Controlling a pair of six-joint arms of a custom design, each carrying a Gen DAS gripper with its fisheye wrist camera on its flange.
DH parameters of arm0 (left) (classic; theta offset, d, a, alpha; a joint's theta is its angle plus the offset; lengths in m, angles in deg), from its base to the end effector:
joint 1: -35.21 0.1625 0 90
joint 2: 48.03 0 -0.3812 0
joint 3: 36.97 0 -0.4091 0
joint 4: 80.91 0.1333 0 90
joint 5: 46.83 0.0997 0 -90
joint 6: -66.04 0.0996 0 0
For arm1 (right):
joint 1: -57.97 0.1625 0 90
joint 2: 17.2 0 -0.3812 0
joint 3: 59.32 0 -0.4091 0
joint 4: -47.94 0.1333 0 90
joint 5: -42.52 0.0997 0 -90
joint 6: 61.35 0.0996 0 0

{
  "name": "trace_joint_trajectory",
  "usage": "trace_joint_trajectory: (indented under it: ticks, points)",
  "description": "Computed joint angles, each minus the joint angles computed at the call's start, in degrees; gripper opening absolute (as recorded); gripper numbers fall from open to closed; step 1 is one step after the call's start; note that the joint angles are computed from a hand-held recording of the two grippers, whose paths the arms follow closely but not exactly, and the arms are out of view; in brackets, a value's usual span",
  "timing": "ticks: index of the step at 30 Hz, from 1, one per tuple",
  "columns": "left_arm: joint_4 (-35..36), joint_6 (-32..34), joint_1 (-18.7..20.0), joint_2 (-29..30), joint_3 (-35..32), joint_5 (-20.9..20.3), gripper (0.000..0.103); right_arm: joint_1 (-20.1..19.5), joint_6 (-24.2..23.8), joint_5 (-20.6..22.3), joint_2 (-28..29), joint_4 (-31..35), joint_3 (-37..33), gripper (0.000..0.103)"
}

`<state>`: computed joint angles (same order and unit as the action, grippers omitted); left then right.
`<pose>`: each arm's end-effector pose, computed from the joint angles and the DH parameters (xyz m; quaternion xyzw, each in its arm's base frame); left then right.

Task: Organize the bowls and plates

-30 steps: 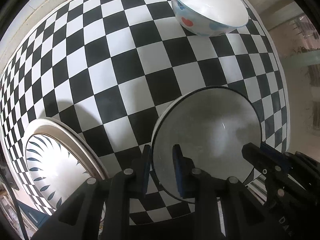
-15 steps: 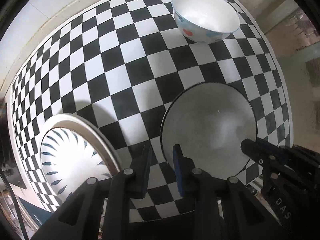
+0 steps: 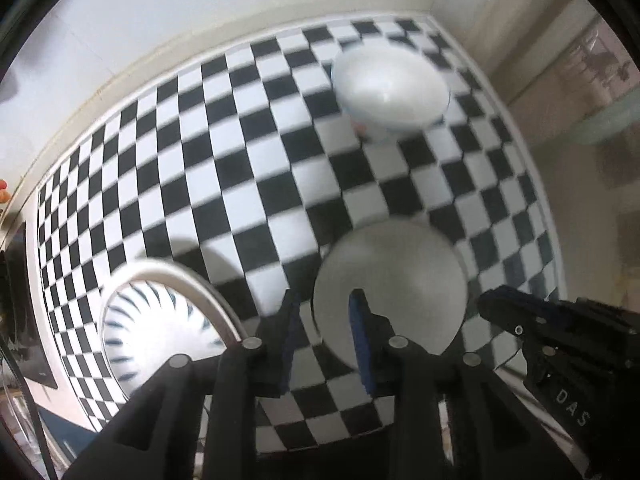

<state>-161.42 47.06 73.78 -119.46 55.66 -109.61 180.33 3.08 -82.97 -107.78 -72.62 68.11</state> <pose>-0.3133 -0.4786 0.2489 0.3217 0.8825 0.0793 0.3337 0.2852 -0.3091 0.2068 -0.2466 -0.9186 0.1929 0.2411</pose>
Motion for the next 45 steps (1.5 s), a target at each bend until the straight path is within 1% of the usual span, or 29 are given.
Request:
trace_joint_trajectory:
  ticks: [2, 3, 4, 5, 6, 7, 9, 11, 12, 15, 17, 18, 20, 24, 29, 32, 35, 36, 37, 38, 39, 40, 41, 43, 45]
  points:
    - [-1.7, 0.7, 0.4, 1.7, -2.1, 0.8, 0.031, -0.6, -0.6, -0.6, -1.4, 0.5, -0.2, 0.013]
    - [-2.2, 1.1, 0.8, 2.8, -3.2, 1.0, 0.032, -0.9, -0.8, -1.0, -2.0, 0.7, -0.3, 0.018]
    - [-2.2, 1.5, 1.4, 4.6, -5.0, 1.1, 0.033, -1.5, -1.1, -1.5, -2.7, 0.9, -0.4, 0.029]
    - [-2.2, 1.5, 2.1, 6.2, -6.7, 1.3, 0.033, -2.1, -1.4, -2.2, -3.4, 1.3, -0.5, 0.035]
    - [-2.4, 1.4, 2.8, 7.8, -8.3, 1.3, 0.033, -2.7, -2.0, -2.9, -4.2, 1.0, -0.4, 0.046]
    - [-2.5, 1.2, 3.6, 9.4, -9.9, 1.4, 0.033, -3.4, -2.9, -3.2, -4.9, -0.2, -0.1, 0.051]
    - [-2.5, 0.9, 5.4, 13.7, -14.4, 0.5, 0.033, -5.2, -5.2, -3.0, -6.2, -3.1, 0.4, 0.055]
    - [-2.3, 0.6, 6.9, 16.9, -18.0, -0.6, 0.033, -8.0, -8.2, -2.2, -7.2, -5.6, 0.4, 0.055]
    - [-1.8, 0.2, 7.8, 19.1, -20.6, -1.5, 0.033, -9.0, -8.9, -2.1, -7.3, -6.1, 0.2, 0.055]
    - [1.6, -1.7, 10.8, 25.6, -29.2, -6.8, 0.033, -12.9, -12.7, -0.8, -7.1, -8.7, -0.8, 0.055]
    - [2.4, -2.4, 11.6, 28.0, -32.3, -8.3, 0.032, -15.9, -16.2, 1.3, -6.4, -11.2, -1.5, 0.055]
    - [2.9, -2.3, 12.1, 29.9, -34.6, -8.7, 0.032, -17.3, -17.3, 2.1, -5.9, -12.2, -1.9, 0.055]
    - [3.5, -2.4, 12.5, 31.8, -36.7, -9.0, 0.032, -20.0, -19.6, 4.2, -4.7, -14.1, -2.7, 0.055]
    - [6.2, -3.0, 14.3, 36.9, -42.3, -13.3, 0.032, -24.5, -21.8, 7.4, -2.6, -15.6, -4.3, 0.055]
    - [8.6, -3.6, 15.1, 40.3, -45.9, -14.1, 0.032, -27.9, -23.0, 10.4, -1.9, -17.8, -4.3, 0.055]
    - [8.8, -3.1, 15.1, 41.4, -46.5, -13.5, 0.032, -29.0, -24.1, 11.1, -1.1, -18.0, -4.8, 0.055]
    - [7.9, -2.1, 15.1, 41.4, -45.6, -13.6, 0.032, -29.5, -24.8, 11.5, -0.6, -17.8, -5.3, 0.054]
    - [7.5, -1.8, 15.1, 41.2, -44.9, -13.4, 0.031, -29.7, -25.0, 11.6, -0.4, -17.7, -5.5, 0.053]
    - [6.8, -1.6, 15.2, 41.1, -44.3, -13.5, 0.03, -29.9, -25.1, 11.5, 0.0, -17.5, -5.8, 0.047]
    - [6.6, -1.5, 15.3, 41.3, -44.1, -14.3, 0.029, -30.1, -25.5, 11.7, 0.3, -17.6, -5.9, 0.039]
    - [6.5, -1.5, 15.6, 41.4, -44.1, -15.6, 0.025, -30.3, -25.1, 11.5, 0.4, -17.1, -6.0, 0.028]
    - [6.2, -1.5, 15.8, 41.3, -43.7, -16.1, 0.021, -30.1, -24.4, 10.8, 0.8, -16.1, -6.7, 0.022]
    - [5.5, -1.3, 15.7, 40.8, -42.9, -16.0, 0.021, -30.2, -24.2, 10.5, 1.0, -15.7, -6.8, 0.022]
    - [4.5, -0.2, 15.4, 40.2, -41.6, -15.4, 0.02, -30.3, -24.5, 10.4, 1.1, -15.5, -6.9, 0.014]
    - [4.1, -0.2, 15.4, 40.1, -41.3, -15.0, 0.018, -30.4, -24.1, 10.0, 0.9, -15.0, -7.0, 0.014]
